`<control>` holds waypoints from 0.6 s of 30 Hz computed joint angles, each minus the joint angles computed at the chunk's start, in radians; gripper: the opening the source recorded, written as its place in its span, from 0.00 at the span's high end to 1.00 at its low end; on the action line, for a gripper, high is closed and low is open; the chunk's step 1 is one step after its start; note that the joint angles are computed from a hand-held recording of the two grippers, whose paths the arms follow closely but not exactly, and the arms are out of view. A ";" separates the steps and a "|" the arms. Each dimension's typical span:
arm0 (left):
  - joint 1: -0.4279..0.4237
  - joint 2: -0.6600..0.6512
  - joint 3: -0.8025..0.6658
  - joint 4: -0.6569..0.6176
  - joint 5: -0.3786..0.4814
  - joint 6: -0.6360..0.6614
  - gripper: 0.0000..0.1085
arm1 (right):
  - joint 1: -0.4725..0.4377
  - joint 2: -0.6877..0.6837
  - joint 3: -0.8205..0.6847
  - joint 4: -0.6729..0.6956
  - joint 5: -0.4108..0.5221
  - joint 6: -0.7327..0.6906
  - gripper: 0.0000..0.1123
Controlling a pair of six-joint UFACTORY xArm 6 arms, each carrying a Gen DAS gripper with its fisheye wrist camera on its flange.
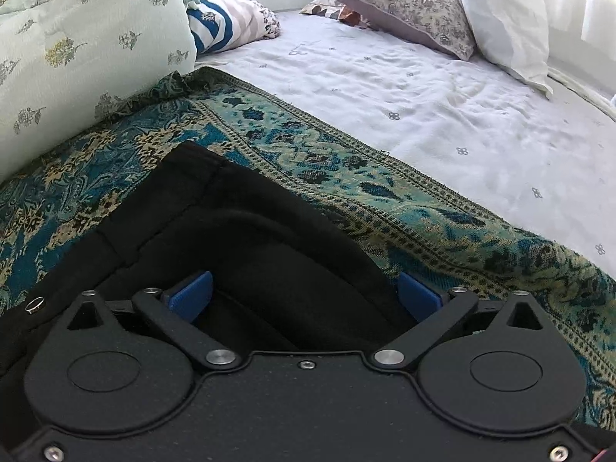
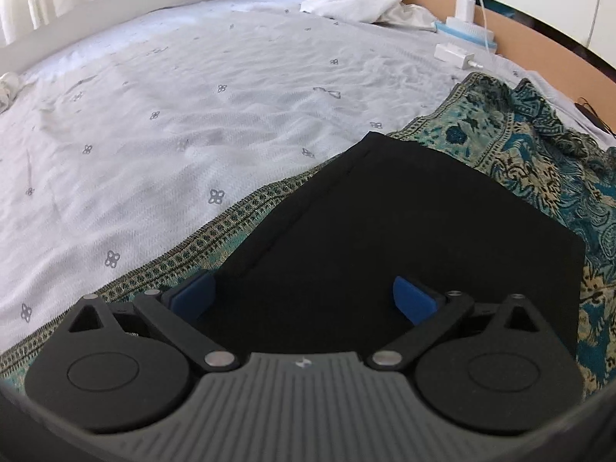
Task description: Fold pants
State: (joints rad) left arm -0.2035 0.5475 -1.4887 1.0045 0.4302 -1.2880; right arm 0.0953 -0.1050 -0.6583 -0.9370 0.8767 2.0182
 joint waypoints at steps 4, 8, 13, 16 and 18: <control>0.008 -0.052 0.066 0.142 -0.077 -0.073 0.63 | 0.032 -0.023 0.007 -0.009 0.055 0.011 0.54; 0.007 -0.110 0.126 0.207 -0.081 -0.127 0.88 | 0.064 -0.067 0.028 0.013 0.125 -0.027 0.95; 0.043 -0.205 0.220 0.313 -0.163 -0.205 0.90 | 0.072 -0.276 0.185 -0.025 0.074 0.032 0.99; 0.067 -0.280 0.288 0.343 -0.206 -0.218 0.90 | 0.180 -0.370 0.226 -0.038 0.247 0.059 0.99; 0.089 -0.339 0.343 0.358 -0.245 -0.223 0.90 | 0.252 -0.459 0.272 -0.035 0.341 0.060 0.99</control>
State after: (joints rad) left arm -0.1146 0.2080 -1.1461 1.3630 0.1852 -1.5106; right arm 0.3469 -0.5638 -0.3863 -0.9718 1.2173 2.0785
